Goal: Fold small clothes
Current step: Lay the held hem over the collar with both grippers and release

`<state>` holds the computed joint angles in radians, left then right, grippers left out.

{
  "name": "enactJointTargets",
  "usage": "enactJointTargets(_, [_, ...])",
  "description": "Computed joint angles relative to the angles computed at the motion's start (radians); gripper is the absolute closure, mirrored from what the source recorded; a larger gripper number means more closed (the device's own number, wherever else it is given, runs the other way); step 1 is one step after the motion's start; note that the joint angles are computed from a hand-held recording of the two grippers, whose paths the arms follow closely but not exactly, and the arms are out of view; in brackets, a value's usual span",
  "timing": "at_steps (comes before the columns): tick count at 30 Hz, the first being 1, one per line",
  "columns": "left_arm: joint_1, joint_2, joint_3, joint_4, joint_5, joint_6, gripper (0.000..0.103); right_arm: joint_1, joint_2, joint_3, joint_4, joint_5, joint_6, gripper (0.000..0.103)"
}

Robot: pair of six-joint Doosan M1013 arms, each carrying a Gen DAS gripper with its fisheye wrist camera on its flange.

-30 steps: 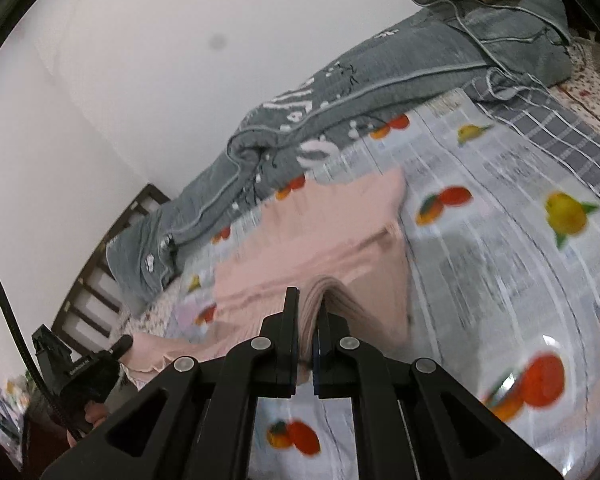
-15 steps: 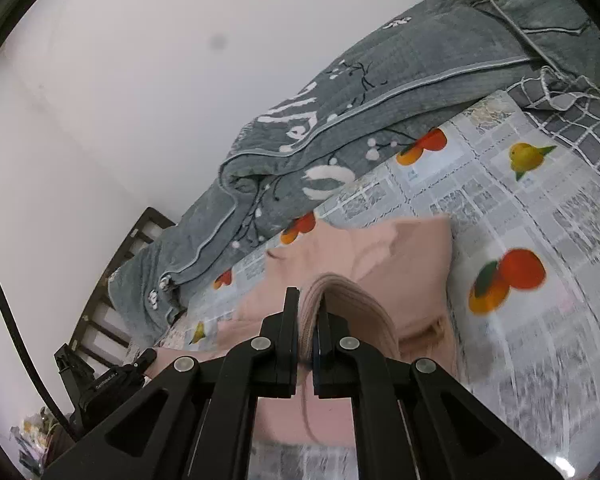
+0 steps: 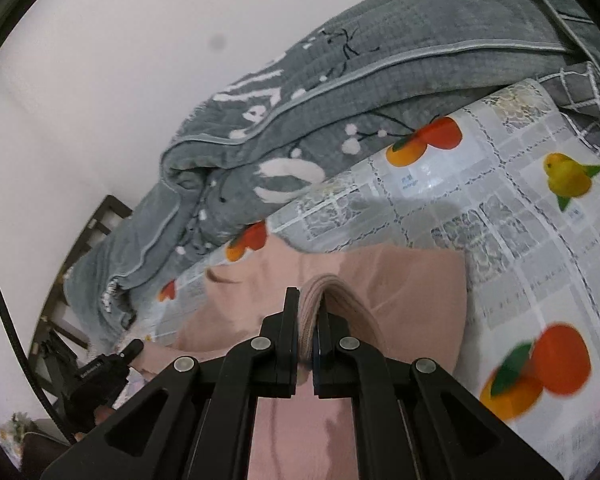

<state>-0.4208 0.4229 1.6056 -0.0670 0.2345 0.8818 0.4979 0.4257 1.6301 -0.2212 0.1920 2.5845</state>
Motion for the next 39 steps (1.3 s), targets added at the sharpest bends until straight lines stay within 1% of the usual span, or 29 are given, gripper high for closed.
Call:
enactJointTargets(1, [0.001, 0.014, -0.022, 0.035, 0.030, -0.012, 0.094, -0.003, 0.010, -0.011, 0.009, 0.012, -0.023, 0.091])
enactJointTargets(2, [0.001, 0.027, -0.042, 0.071, 0.060, -0.030, 0.094, -0.004, 0.019, -0.021, -0.035, 0.034, 0.005, 0.088])
enactJointTargets(3, [0.004, 0.039, -0.061, 0.089, 0.095, -0.039, 0.088, -0.003, 0.023, -0.025, -0.118, 0.055, 0.075, 0.085])
enactJointTargets(4, [0.007, 0.043, -0.067, 0.103, 0.111, -0.052, 0.084, -0.002, 0.025, -0.025, -0.182, 0.075, 0.120, 0.077])
enactJointTargets(5, [0.010, 0.043, -0.065, 0.101, 0.109, -0.044, 0.075, -0.003, 0.024, -0.022, -0.196, 0.079, 0.123, 0.073])
enactJointTargets(6, [0.012, 0.041, -0.061, 0.095, 0.102, -0.027, 0.060, -0.006, 0.022, -0.016, -0.203, 0.078, 0.117, 0.073])
enactJointTargets(7, [0.014, 0.040, -0.058, 0.101, 0.101, -0.019, 0.053, -0.007, 0.020, -0.013, -0.217, 0.081, 0.119, 0.073])
enactJointTargets(8, [0.014, 0.038, -0.056, 0.112, 0.101, -0.012, 0.045, -0.006, 0.021, -0.014, -0.263, 0.097, 0.150, 0.073])
enactJointTargets(10, [0.014, 0.035, -0.051, 0.120, 0.093, 0.010, 0.045, -0.002, 0.026, -0.019, -0.325, 0.137, 0.190, 0.072])
enactJointTargets(11, [0.014, 0.037, -0.056, 0.132, 0.099, 0.004, 0.045, -0.002, 0.031, -0.025, -0.324, 0.157, 0.178, 0.072])
enactJointTargets(13, [0.010, 0.048, -0.079, 0.176, 0.138, -0.010, 0.045, -0.005, 0.042, -0.043, -0.261, 0.191, 0.102, 0.072])
enactJointTargets(14, [0.011, 0.052, -0.088, 0.160, 0.150, 0.029, 0.045, -0.008, 0.048, -0.051, -0.224, 0.209, 0.058, 0.072])
enactJointTargets(15, [0.013, 0.051, -0.088, 0.138, 0.146, 0.062, 0.045, -0.009, 0.052, -0.055, -0.210, 0.214, 0.040, 0.072])
enactJointTargets(17, [0.020, 0.038, -0.071, 0.091, 0.100, 0.101, 0.045, -0.009, 0.055, -0.054, -0.205, 0.216, 0.025, 0.072])
enactJointTargets(18, [0.026, 0.029, -0.055, 0.041, 0.060, 0.132, 0.042, -0.010, 0.057, -0.054, -0.198, 0.217, 0.017, 0.072])
enactJointTargets(19, [0.029, 0.025, -0.048, 0.009, 0.041, 0.152, 0.040, -0.011, 0.059, -0.055, -0.181, 0.216, -0.002, 0.072])
enactJointTargets(20, [0.030, 0.024, -0.049, 0.010, 0.041, 0.145, 0.037, -0.010, 0.062, -0.058, -0.174, 0.219, -0.011, 0.072])
enactJointTargets(22, [0.023, 0.033, -0.067, 0.091, 0.084, 0.083, 0.037, -0.007, 0.064, -0.059, -0.179, 0.224, -0.016, 0.072])
enactJointTargets(23, [0.020, 0.038, -0.073, 0.109, 0.097, 0.078, 0.037, -0.006, 0.064, -0.058, -0.185, 0.221, -0.015, 0.072])
enactJointTargets(26, [0.004, 0.064, -0.105, 0.195, 0.179, 0.040, 0.039, -0.002, 0.060, -0.052, -0.192, 0.196, -0.024, 0.072])
enactJointTargets(29, [-0.013, 0.085, -0.129, 0.298, 0.243, -0.013, 0.040, 0.004, 0.068, -0.060, -0.178, 0.202, -0.067, 0.072])
enactJointTargets(31, [-0.020, 0.094, -0.132, 0.350, 0.257, -0.050, 0.052, 0.011, 0.081, -0.079, -0.173, 0.240, -0.100, 0.072])
enactJointTargets(33, [-0.021, 0.102, -0.134, 0.349, 0.264, -0.048, 0.075, 0.021, 0.096, -0.102, -0.178, 0.286, -0.138, 0.084])
enactJointTargets(34, [-0.018, 0.104, -0.134, 0.321, 0.255, -0.023, 0.078, 0.026, 0.102, -0.112, -0.188, 0.303, -0.149, 0.090])
enactJointTargets(36, [-0.017, 0.105, -0.125, 0.312, 0.231, -0.013, 0.089, 0.040, 0.105, -0.116, -0.273, 0.320, -0.098, 0.097])
enactJointTargets(38, [-0.015, 0.099, -0.111, 0.325, 0.197, -0.033, 0.090, 0.048, 0.092, -0.093, -0.395, 0.289, 0.023, 0.098])
enactJointTargets(39, [-0.011, 0.095, -0.104, 0.312, 0.185, -0.036, 0.090, 0.047, 0.084, -0.082, -0.436, 0.274, 0.079, 0.098])
